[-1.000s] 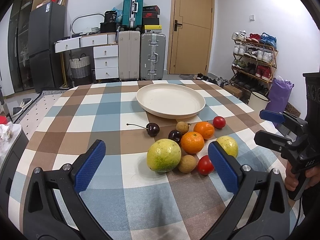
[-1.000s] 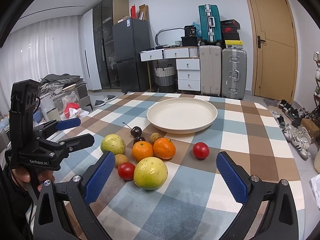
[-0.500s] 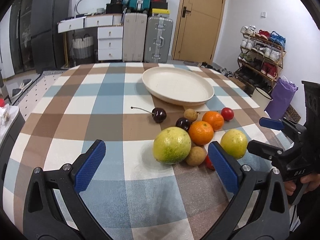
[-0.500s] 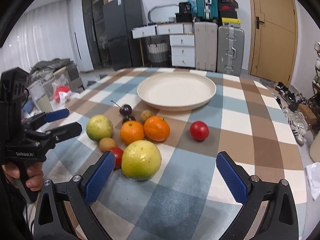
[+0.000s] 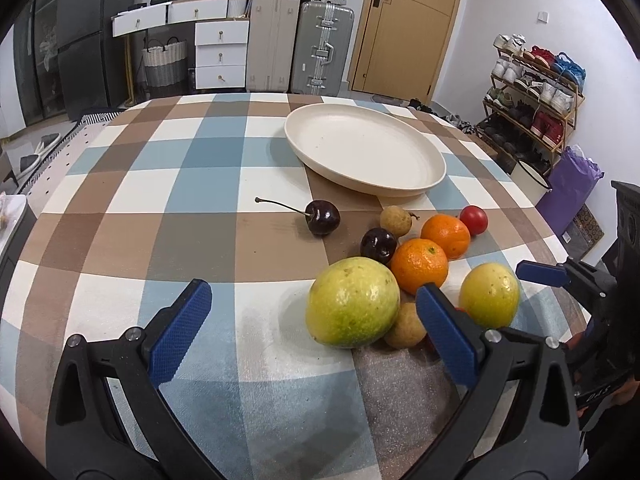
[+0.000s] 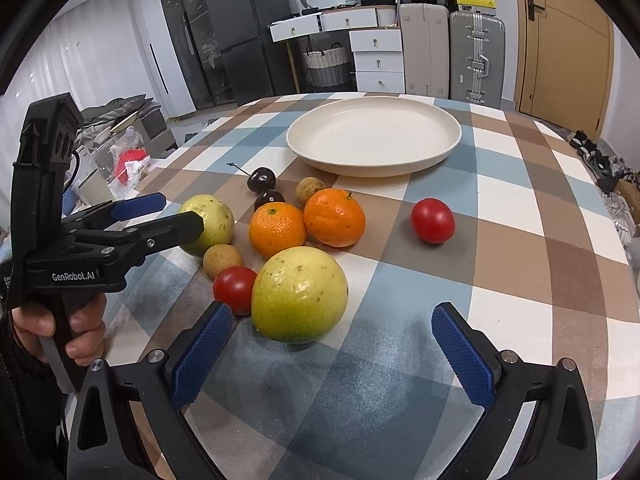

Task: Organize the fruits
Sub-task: 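Grasp the mottled green citrus with the left tool while the right tool grasps the yellow citrus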

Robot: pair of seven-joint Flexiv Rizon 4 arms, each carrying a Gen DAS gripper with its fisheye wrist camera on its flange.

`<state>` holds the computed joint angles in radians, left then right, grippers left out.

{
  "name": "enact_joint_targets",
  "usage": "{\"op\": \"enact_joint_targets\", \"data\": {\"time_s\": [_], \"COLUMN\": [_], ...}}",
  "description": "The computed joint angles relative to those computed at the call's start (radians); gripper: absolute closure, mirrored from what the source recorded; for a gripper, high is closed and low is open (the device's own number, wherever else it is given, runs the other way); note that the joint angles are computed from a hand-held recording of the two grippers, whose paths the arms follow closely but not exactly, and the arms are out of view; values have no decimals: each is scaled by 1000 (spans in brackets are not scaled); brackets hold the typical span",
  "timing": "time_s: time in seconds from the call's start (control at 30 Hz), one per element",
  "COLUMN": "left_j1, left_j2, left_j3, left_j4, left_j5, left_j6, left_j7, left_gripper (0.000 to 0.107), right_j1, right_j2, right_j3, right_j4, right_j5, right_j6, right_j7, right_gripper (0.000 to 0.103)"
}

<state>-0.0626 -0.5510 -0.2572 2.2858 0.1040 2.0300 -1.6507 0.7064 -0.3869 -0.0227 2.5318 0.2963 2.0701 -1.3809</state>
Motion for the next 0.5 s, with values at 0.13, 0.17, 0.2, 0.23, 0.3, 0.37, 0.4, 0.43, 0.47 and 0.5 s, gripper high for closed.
{"op": "enact_joint_targets", "data": {"time_s": [0.13,0.17,0.2,0.23,0.3,0.37,0.4,0.43,0.47,0.5], "left_j1": [36,43,49,67,143,220,254,259,259,256], "left_j2": [-15,-19,-23,-25,-44,-71,-85,-86,-85,-84], "left_j3": [-44,-53,-60,-79,-154,-231,-265,-271,-270,-268], "left_j4": [-21,-25,-28,-27,-25,-24,-24,-21,-19,-18], "left_j5": [27,34,38,45,81,115,130,132,133,132], "left_j6": [-33,-37,-42,-52,-61,-66,-69,-68,-67,-64], "left_j7": [11,15,19,20,17,11,11,13,15,17], "left_gripper": [16,21,24,31,42,57,59,59,59,59], "right_j1": [-41,-65,-82,-102,-140,-150,-171,-186,-220,-261], "right_j2": [1,-1,-2,-4,-9,-13,-16,-19,-23,-29], "right_j3": [28,44,54,67,90,96,110,121,147,171], "right_j4": [-5,-8,-9,-12,-15,-14,-16,-15,-15,-10], "right_j5": [-38,-58,-73,-91,-130,-148,-167,-182,-210,-260], "right_j6": [-19,-25,-29,-35,-37,-27,-25,-19,-9,5], "right_j7": [15,25,34,44,61,67,77,85,99,126], "right_gripper": [9,14,17,18,25,31,36,39,45,52]}}
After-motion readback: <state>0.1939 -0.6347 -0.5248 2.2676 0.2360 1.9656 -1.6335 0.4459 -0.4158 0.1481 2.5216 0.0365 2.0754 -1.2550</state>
